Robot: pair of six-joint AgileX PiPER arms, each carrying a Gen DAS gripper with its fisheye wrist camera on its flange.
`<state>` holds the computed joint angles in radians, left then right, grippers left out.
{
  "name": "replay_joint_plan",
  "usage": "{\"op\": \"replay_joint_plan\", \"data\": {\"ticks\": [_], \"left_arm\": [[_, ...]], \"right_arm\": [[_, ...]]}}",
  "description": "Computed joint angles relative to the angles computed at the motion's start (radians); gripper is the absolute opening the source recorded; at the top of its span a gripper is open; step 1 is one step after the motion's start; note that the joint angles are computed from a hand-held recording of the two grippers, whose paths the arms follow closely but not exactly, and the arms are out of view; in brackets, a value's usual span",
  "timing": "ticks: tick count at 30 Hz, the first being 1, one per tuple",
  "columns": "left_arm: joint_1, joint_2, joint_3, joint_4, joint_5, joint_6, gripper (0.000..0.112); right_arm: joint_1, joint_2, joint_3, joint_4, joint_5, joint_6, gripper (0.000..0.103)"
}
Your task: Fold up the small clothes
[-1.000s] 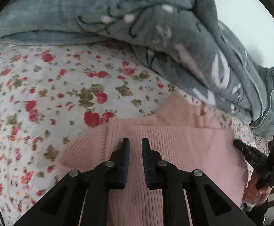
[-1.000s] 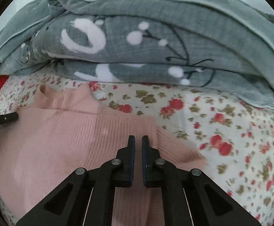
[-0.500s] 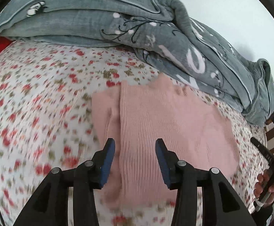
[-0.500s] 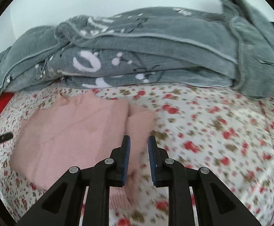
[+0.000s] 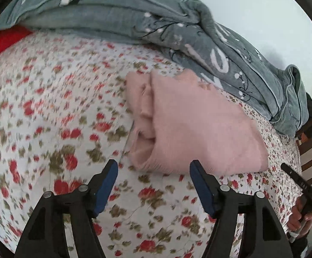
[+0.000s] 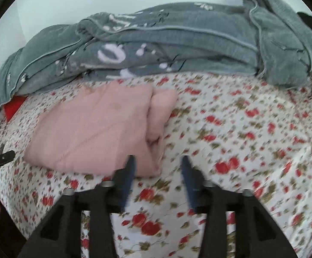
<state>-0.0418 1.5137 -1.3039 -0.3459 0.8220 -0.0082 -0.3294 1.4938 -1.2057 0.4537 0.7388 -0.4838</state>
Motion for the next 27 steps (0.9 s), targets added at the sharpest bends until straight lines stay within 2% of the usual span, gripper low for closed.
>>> {"op": "replay_joint_plan", "data": {"ticks": [5,9,21,27], "left_arm": [[0.071,0.044,0.048,-0.167,-0.016,0.142,0.07],[0.098,0.122,0.004,-0.264,-0.013,0.209,0.07],[0.124,0.367,-0.241,-0.409,0.07,0.309,0.07],[0.109,0.463,-0.371,-0.41,0.104,0.266,0.069]], "right_arm": [[0.009,0.058,0.025,0.047,-0.013,-0.016,0.054],[0.012,0.114,0.002,0.074,-0.017,-0.014,0.054],[0.049,0.337,-0.211,0.109,0.025,0.045,0.058],[0.031,0.454,-0.367,0.187,0.11,0.057,0.058]]}}
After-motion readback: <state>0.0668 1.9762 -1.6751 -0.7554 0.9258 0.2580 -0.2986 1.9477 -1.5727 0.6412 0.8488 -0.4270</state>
